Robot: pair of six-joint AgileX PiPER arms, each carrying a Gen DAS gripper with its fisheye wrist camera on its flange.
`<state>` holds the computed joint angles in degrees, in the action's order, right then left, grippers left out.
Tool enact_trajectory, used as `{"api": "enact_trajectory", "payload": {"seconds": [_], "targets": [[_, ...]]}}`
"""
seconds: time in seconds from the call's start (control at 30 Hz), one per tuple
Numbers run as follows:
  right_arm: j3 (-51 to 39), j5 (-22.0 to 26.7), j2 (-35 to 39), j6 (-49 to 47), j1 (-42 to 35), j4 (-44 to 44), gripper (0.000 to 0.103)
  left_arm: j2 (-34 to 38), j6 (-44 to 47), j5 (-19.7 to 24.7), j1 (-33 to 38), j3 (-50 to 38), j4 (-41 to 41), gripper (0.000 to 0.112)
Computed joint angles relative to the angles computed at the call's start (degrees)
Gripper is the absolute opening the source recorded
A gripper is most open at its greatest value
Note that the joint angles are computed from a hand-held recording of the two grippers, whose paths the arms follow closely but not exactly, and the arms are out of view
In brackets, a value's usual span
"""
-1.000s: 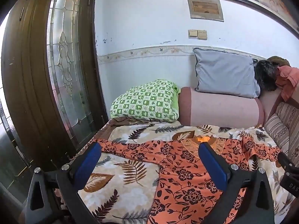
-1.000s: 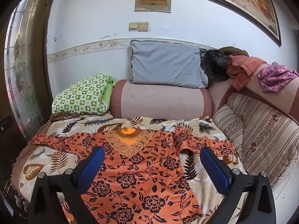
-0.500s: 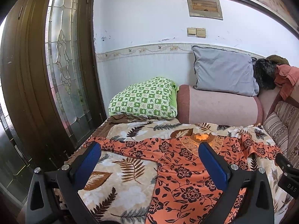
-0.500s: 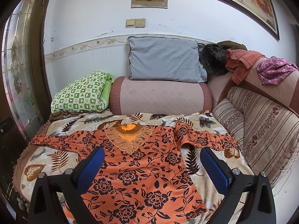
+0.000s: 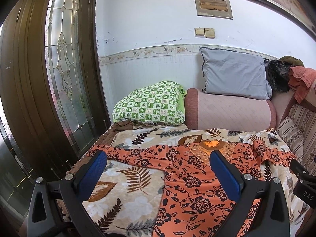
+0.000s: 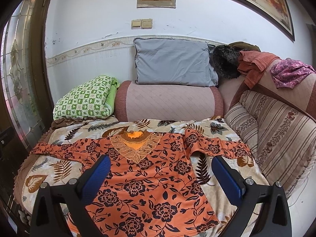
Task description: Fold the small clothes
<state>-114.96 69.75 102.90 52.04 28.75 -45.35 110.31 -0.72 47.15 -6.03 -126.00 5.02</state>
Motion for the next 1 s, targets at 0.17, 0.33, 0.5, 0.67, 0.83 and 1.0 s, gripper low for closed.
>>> {"api": "enact_trajectory", "payload": {"seconds": [0.17, 0.33, 0.5, 0.67, 0.83, 1.0], "targets": [[0.3, -0.4, 0.0, 0.0, -0.2, 0.0, 0.103, 0.1, 0.6, -0.1, 0.5, 0.1, -0.7, 0.103], [0.4, -0.5, 0.0, -0.1, -0.3, 0.3, 0.103, 0.0, 1.2, -0.9, 1.0, 1.0, -1.4, 0.103], [-0.4, -0.4, 0.7, -0.5, -0.6, 0.4, 0.103, 0.6, 1.4, -1.0, 1.1, 0.7, -1.4, 0.103], [-1.1, -0.5, 1.6, -0.7, -1.1, 0.9, 0.103, 2.1, 1.3, -0.2, 0.7, -1.2, -0.9, 0.103], [-2.2, -1.0, 2.7, -1.6, -2.2, 1.8, 0.103, 3.2, 1.2, 0.4, 0.5, -2.4, -0.8, 0.103], [-2.5, -1.0, 3.0, -1.7, -2.3, 2.1, 0.103, 4.5, 1.1, 1.1, 0.4, -4.1, -0.6, 0.103]]}}
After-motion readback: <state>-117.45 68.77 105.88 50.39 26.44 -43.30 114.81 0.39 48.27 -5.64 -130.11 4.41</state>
